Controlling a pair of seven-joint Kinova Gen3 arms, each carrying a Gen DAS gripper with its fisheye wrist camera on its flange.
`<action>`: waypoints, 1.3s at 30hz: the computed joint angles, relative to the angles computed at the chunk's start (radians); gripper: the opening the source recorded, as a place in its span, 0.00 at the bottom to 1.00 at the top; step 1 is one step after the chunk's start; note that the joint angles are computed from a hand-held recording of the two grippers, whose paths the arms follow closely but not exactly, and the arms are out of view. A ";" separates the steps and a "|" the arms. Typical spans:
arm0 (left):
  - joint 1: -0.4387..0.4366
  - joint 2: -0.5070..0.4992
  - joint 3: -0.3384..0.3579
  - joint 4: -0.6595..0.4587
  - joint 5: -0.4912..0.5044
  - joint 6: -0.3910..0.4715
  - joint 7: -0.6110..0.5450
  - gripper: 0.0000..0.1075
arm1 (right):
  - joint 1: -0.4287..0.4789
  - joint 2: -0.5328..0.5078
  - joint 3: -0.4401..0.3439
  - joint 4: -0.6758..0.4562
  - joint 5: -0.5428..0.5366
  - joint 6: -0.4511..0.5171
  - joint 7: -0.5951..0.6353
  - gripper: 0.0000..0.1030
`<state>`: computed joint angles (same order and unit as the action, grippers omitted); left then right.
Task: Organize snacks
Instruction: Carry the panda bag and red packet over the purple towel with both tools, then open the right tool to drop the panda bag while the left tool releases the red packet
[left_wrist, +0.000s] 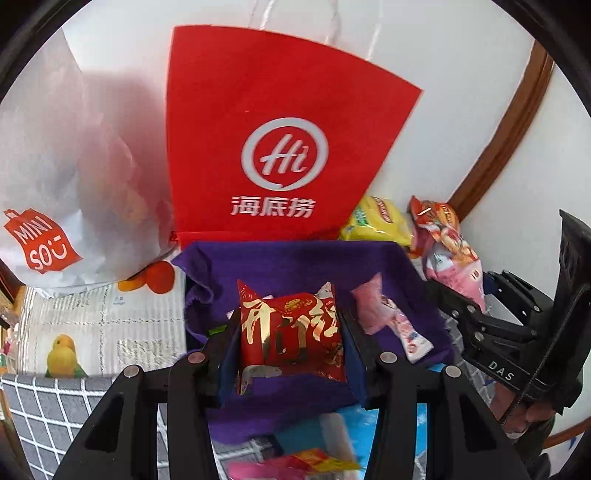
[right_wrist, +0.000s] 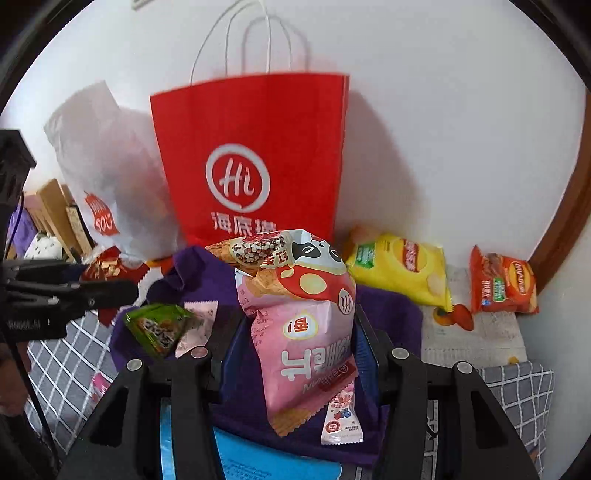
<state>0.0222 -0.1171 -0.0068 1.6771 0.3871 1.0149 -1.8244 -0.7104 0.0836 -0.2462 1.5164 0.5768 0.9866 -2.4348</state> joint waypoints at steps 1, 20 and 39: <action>-0.002 0.005 -0.003 0.000 -0.001 0.001 0.000 0.43 | 0.001 0.006 0.000 0.004 -0.002 0.002 0.010 0.51; -0.023 0.051 0.009 -0.002 -0.015 0.012 0.019 0.43 | 0.033 0.081 0.033 -0.030 -0.220 0.008 0.261 0.51; -0.014 0.083 0.024 -0.008 -0.039 0.027 0.025 0.43 | -0.003 0.112 0.056 -0.054 -0.201 0.058 0.246 0.51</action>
